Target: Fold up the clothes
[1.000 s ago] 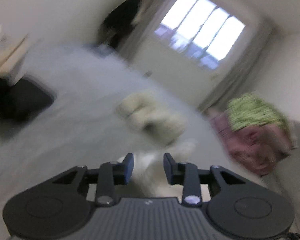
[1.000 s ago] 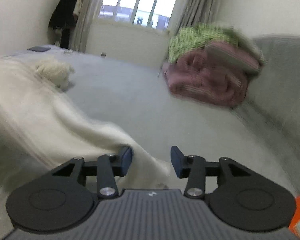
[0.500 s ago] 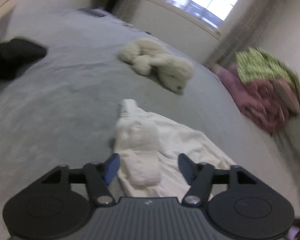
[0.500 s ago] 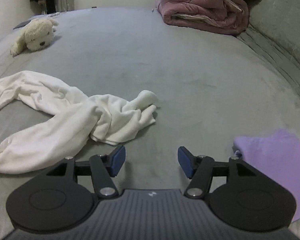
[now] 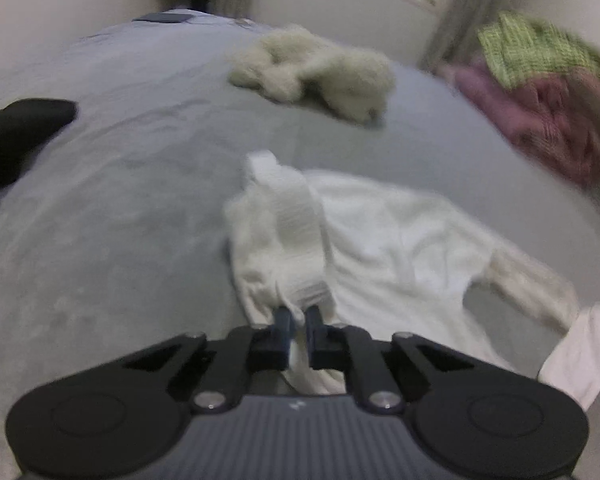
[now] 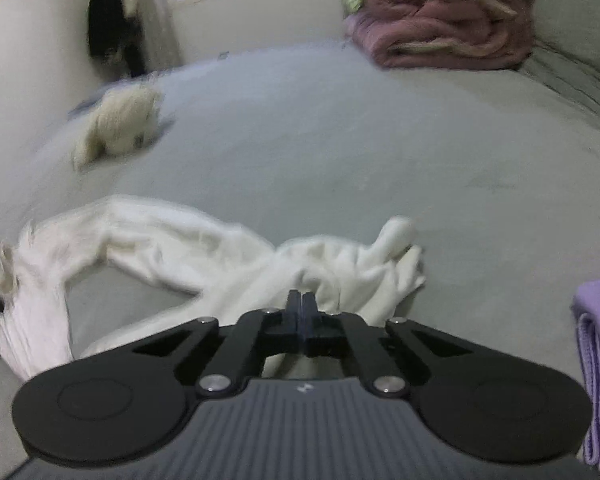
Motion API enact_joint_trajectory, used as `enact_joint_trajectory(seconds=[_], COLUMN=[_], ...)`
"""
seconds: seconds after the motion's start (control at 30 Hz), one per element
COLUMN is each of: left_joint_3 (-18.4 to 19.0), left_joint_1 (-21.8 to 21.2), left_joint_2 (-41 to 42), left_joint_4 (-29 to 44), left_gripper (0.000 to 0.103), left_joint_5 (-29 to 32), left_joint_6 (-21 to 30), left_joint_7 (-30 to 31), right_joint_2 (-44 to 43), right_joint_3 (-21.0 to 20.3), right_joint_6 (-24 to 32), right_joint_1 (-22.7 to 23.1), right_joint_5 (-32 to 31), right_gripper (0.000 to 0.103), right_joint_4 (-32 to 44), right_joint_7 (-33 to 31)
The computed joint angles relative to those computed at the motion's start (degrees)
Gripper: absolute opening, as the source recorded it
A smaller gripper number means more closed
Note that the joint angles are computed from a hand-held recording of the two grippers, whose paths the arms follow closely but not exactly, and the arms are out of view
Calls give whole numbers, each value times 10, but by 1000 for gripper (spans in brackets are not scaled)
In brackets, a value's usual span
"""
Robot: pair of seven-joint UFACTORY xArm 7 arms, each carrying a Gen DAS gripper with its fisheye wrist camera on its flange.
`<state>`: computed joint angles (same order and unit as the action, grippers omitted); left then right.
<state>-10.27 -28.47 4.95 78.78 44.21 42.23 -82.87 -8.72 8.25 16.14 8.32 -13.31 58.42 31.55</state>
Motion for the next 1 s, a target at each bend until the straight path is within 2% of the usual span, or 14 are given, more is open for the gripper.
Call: enact_joint_trajectory(seconds=[0.13,0.23,0.27,0.4,0.5,0.53,0.63,0.67,0.8,0.83,0.9,0.93,0.97,1.0], left_joint_3=[0,-16,-19,-31,-40,-39,-38,-40,-37,-35,-28,-22,-14,-6], left_joint_1=[22,41,46,59,61,61,57,52,14,2,-25,-36,-42,-44], left_joint_2=[-64,-79,-80,-87,-85,-82,-67,-55,4,24,61,76,83,83], left_joint_4=[-66,-82,-86,-91,-81,-79,-67,-53,15,38,82,98,106,106], left_gripper=[2,2,2,3,4,11,55,63,78,79,75,57,25,25], left_joint_5=[41,37,26,29,52,49,43,49,61,61,67,70,65,53], left_joint_6=[-55,-51,-56,-47,-20,-30,-61,-52,1,30,101,127,140,144], left_joint_7=[-89,-102,-95,-117,-132,-123,-80,-55,55,81,129,149,163,166], right_joint_2=[-33,-25,-18,-6,-5,-4,-1,-1,4,6,12,14,16,18], right_joint_3=[-5,-30,-31,-27,-30,-29,-30,-31,-26,-22,-15,-12,-9,-6], right_joint_6=[-31,21,43,77,87,92,108,114,95,88,74,70,65,61], right_joint_1=[-3,27,30,30,31,31,34,35,37,36,35,34,34,34], right_joint_5=[21,90,101,130,160,162,180,188,201,192,171,160,149,137], right_gripper=[0,5,14,15,45,49,49,49,49,43,17,5,4,4], right_joint_4=[-25,-15,-8,6,7,9,13,14,9,9,8,9,9,9], right_joint_7=[13,-64,-79,-95,-106,-106,-121,-130,-131,-125,-110,-101,-91,-81])
